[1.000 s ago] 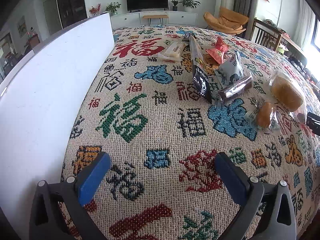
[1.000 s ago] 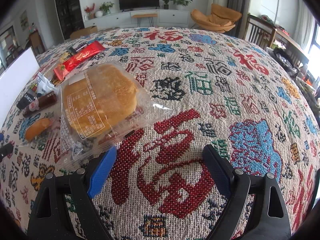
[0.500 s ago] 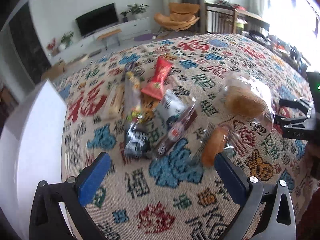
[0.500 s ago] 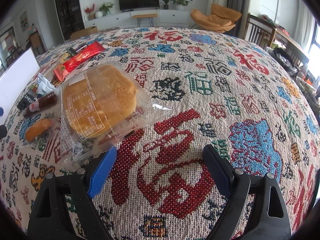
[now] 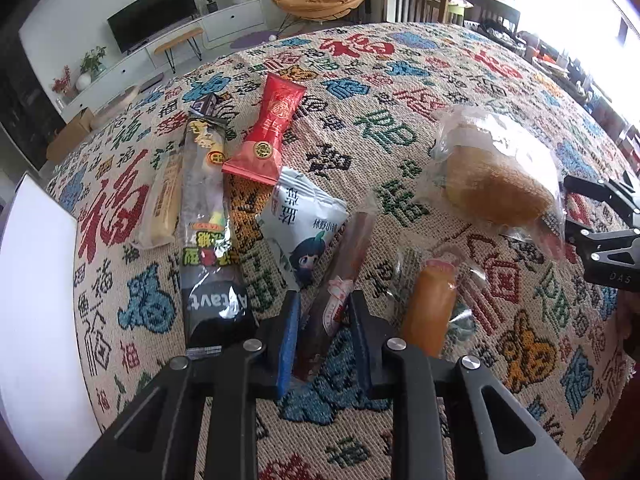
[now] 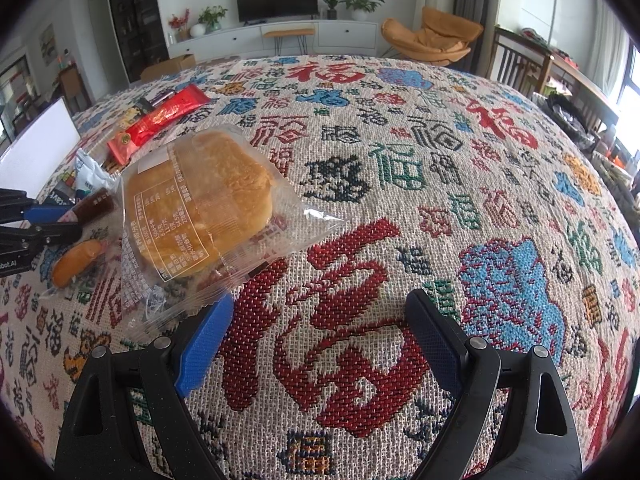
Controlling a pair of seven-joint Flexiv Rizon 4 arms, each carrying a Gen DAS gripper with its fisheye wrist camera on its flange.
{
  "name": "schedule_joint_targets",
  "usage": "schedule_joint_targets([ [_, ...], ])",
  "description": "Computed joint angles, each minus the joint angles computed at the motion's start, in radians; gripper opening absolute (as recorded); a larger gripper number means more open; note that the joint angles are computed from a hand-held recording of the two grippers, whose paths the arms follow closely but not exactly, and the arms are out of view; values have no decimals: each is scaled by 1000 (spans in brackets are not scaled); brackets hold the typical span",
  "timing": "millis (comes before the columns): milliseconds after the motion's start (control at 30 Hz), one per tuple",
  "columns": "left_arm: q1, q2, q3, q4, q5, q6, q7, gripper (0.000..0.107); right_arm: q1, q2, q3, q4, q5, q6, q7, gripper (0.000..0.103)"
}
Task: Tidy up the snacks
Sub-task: 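Grasp the brown sausage with the left tool and lift it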
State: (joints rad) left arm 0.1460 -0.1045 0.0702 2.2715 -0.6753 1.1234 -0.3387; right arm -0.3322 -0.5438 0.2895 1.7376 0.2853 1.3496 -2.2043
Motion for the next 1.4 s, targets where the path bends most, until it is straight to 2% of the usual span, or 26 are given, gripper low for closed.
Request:
schedule_joint_targets([
  [67,17,48,14,26,-85,-87,-7,17,-1,0,1,-1,1,-1,-2,90],
  [133,22,104,44,69,-129,-134,-11,17,0,0,0,0,2,0,-1,90],
  [333,47,257,145,195,-151,-173,-16,17,3,0,-3,-3,1,-2,1,90],
  [433,60,265,162,216,-200,-118,-21,17,3,0,-3,-2,1,-2,1,90],
  [633,71,185,143,200,-289,-64,0,18,7,-2,-8,-4,-3,0,7,90],
  [667,70,177,136,204,-300,-46,12,21,6,-2,-7,-4,-3,0,7,90],
  [733,69,159,125,208,-324,-15,26,39,5,-2,-6,-4,-3,0,7,90],
  [767,68,152,120,210,-342,3,34,59,5,-2,-5,-4,-3,0,6,90],
  [800,62,145,111,214,-383,30,54,72,5,-2,-5,-3,-3,0,7,90],
  [933,51,127,93,218,-478,82,140,79,3,-2,-4,-3,-4,1,6,90],
  [1033,26,107,66,221,-548,165,214,84,4,-3,-4,-3,-4,1,7,90],
  [1200,-47,82,12,224,-781,300,421,98,4,-3,-4,-4,-4,2,8,90],
  [1400,-66,67,21,213,-819,306,440,103,3,-3,-3,-4,-4,1,8,90],
])
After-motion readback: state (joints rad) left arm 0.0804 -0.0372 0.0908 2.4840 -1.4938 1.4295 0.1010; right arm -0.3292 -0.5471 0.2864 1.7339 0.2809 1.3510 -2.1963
